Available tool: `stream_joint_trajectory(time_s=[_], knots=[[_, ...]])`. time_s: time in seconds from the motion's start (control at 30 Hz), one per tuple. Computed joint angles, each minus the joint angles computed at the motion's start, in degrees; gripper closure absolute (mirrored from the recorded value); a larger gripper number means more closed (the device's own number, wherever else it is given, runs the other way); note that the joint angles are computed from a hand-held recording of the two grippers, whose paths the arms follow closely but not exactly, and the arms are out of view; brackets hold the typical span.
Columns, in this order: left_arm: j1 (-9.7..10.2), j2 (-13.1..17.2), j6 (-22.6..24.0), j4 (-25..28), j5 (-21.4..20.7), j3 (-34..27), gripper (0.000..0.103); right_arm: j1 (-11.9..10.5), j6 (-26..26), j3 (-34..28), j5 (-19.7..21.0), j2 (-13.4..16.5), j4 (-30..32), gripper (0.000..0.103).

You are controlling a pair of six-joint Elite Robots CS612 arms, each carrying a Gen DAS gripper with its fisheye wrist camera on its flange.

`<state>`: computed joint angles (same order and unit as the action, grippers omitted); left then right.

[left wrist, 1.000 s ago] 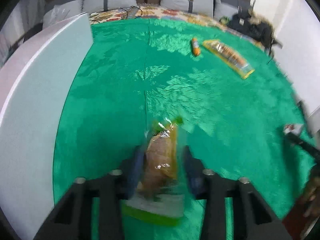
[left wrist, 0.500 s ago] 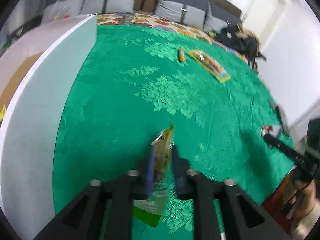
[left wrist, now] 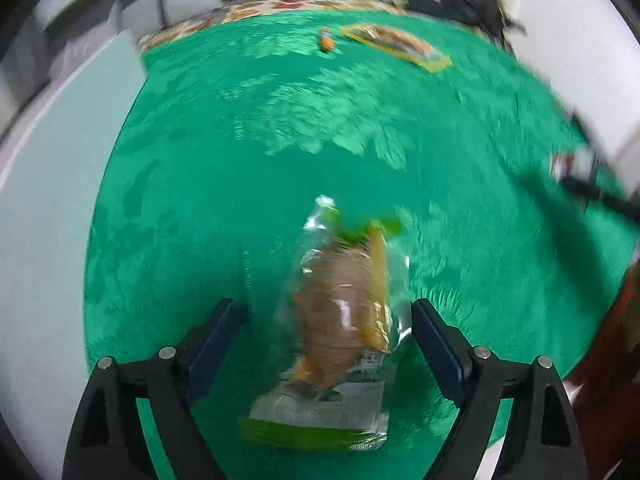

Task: Organize snacks
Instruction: 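Carry the bread bag and white packet over the white box with both grippers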

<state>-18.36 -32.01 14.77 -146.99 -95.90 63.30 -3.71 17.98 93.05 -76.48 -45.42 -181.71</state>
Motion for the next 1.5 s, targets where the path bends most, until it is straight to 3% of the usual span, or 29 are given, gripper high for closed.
stream_joint_trajectory(time_s=[0.03, 0.07, 0.13, 0.17, 0.4, 0.53, 0.57, 0.67, 0.83, 0.93, 1.0, 1.07, 1.1, 1.13, 1.23, 1.33, 1.43, 1.5], knots=[[-0.02, -0.20, 1.00, -1.42, -1.12, 0.61, 0.039, -0.04, 0.13, 0.03, 0.00, 0.01, -0.13, 0.072], [0.07, -0.38, 1.52, -1.90, -2.29, 0.83, 0.047, -0.04, 0.21, 0.06, -0.06, 0.00, -0.30, 0.072], [-0.18, -0.71, 1.65, -2.93, -1.47, 1.55, 0.052, -0.01, 0.19, 0.14, -0.25, -0.06, -0.71, 0.072], [-0.09, -0.84, 1.40, -3.90, -2.01, 1.88, 0.059, 0.01, 0.06, 0.17, -0.37, -0.09, -0.90, 0.072], [1.72, -0.17, -7.27, -3.32, -8.56, -0.19, 0.069, 0.10, -0.25, 0.46, -0.93, -0.31, -1.83, 0.072], [2.86, -0.60, -12.05, -3.62, -12.45, -0.87, 0.084, 0.13, -0.43, 0.33, -1.04, -0.33, -1.67, 0.072], [3.29, -0.72, -13.24, -3.76, -13.93, -1.18, 0.098, 0.18, -0.46, 0.14, -0.90, -0.36, -1.52, 0.072], [4.34, -0.98, -16.16, -4.76, -16.83, -1.71, 0.099, 0.69, -1.86, -0.65, -0.85, -0.37, -1.67, 0.072], [4.98, -0.45, -17.14, -4.86, -16.47, -2.65, 0.102, 1.75, -4.49, -2.41, -0.18, 0.06, -1.52, 0.072], [5.74, -0.10, -16.09, -2.97, -20.89, -3.23, 0.101, 1.97, -4.82, -2.54, 0.08, 0.18, -1.37, 0.072], [5.73, -0.31, -14.82, -3.29, -21.21, -2.85, 0.085, 2.00, -5.12, -2.37, -0.16, 0.23, -1.27, 0.072], [5.62, -0.35, -13.86, -1.82, -20.79, -3.07, 0.021, 1.88, -4.45, -2.14, -0.01, 0.28, -0.91, 0.072], [5.53, -0.43, -14.12, -3.21, -20.02, -2.62, 0.017, 1.81, -4.10, -2.16, 0.10, 0.34, -0.63, 0.072], [5.47, -0.38, -13.73, -3.96, -19.52, -2.47, 0.017, 1.73, -3.75, -2.14, 0.17, 0.39, -0.43, 0.072], [5.00, 0.67, -9.79, 1.43, -16.66, -4.90, 0.017, 1.66, -3.74, -1.76, 0.25, 0.29, -0.74, 0.072], [3.73, 2.31, -5.10, 6.68, -8.84, -7.84, 0.018, 1.59, -3.47, -1.67, 0.53, 0.36, -0.90, 0.072], [2.24, 3.25, 0.70, 8.82, -0.48, -8.63, 0.060, 1.60, -3.55, -1.63, 0.57, 0.40, -0.78, 0.072], [1.65, 2.46, 3.19, 5.88, 2.79, -6.73, 0.067, 1.59, -3.72, -1.39, 0.42, 0.27, -1.00, 0.072]])
